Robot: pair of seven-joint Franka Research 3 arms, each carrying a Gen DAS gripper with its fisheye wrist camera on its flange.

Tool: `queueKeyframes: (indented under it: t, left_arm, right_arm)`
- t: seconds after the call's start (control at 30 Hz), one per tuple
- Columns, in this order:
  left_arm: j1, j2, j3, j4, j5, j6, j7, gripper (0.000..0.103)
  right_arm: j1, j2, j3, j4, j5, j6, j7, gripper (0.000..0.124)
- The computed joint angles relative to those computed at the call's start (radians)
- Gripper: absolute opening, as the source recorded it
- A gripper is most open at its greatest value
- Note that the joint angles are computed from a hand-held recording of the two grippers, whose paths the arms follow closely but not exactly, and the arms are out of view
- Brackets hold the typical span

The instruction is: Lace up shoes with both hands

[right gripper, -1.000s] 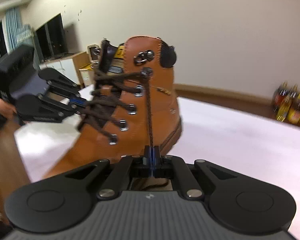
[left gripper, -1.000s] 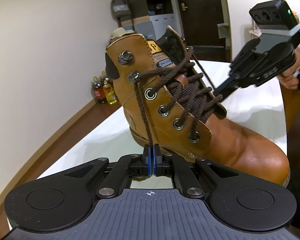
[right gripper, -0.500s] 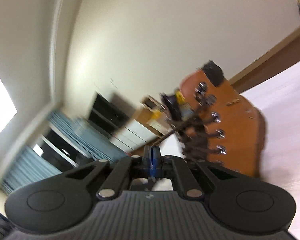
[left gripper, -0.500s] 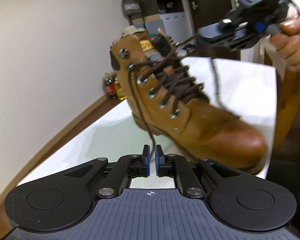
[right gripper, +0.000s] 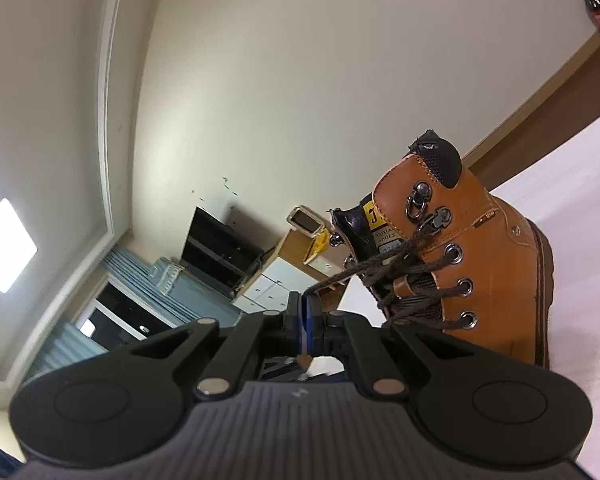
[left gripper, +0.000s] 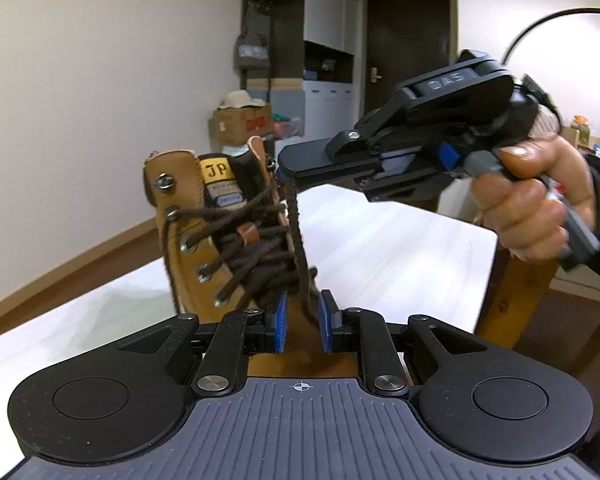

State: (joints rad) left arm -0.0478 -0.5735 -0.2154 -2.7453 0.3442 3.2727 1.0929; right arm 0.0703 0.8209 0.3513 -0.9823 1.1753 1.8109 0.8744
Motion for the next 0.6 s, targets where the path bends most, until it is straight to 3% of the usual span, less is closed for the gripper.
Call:
queueKeyframes:
  t: [0.07, 0.1, 0.13, 0.17, 0.2, 0.3, 0.47, 0.57, 0.6]
  left_arm:
    - [0.085, 0.012, -0.090, 0.021, 0.006, 0.000, -0.010, 0.019]
    - [0.156, 0.003, -0.168, 0.041, 0.017, -0.040, -0.018, 0.018]
    - [0.191, -0.011, -0.211, 0.055, 0.034, -0.089, -0.016, 0.014]
    - [0.198, -0.021, -0.223, 0.067, 0.065, -0.139, -0.014, 0.007]
    - [0.197, -0.036, -0.229, 0.072, 0.094, -0.184, -0.003, 0.007]
    - [0.147, -0.094, -0.214, 0.075, 0.173, -0.325, 0.056, 0.007]
    - [0.065, -0.104, -0.147, 0.068, 0.227, -0.403, 0.076, 0.009]
    - [0.029, -0.099, -0.116, 0.059, 0.249, -0.424, 0.073, 0.009]
    - [0.020, -0.098, -0.108, 0.056, 0.254, -0.427, 0.071, 0.009]
  right_arm:
    - [0.007, -0.039, 0.011, -0.078, 0.027, 0.031, -0.016, 0.003]
    - [0.004, -0.045, 0.011, -0.090, 0.034, 0.030, -0.019, 0.003]
    - [0.001, -0.041, 0.008, -0.085, 0.038, 0.022, -0.014, 0.003]
    - [-0.004, -0.054, 0.006, -0.103, 0.043, 0.020, -0.021, 0.003]
    - [-0.016, -0.087, 0.003, -0.145, 0.050, 0.020, -0.041, 0.003]
    - [-0.028, -0.162, -0.031, -0.227, 0.042, 0.018, -0.108, 0.003]
    - [0.011, -0.233, -0.107, -0.286, -0.075, 0.053, -0.188, 0.006]
    - [0.056, -0.307, -0.154, -0.364, -0.188, 0.158, -0.252, 0.013]
    - [0.078, -0.343, -0.167, -0.410, -0.224, 0.230, -0.293, 0.015]
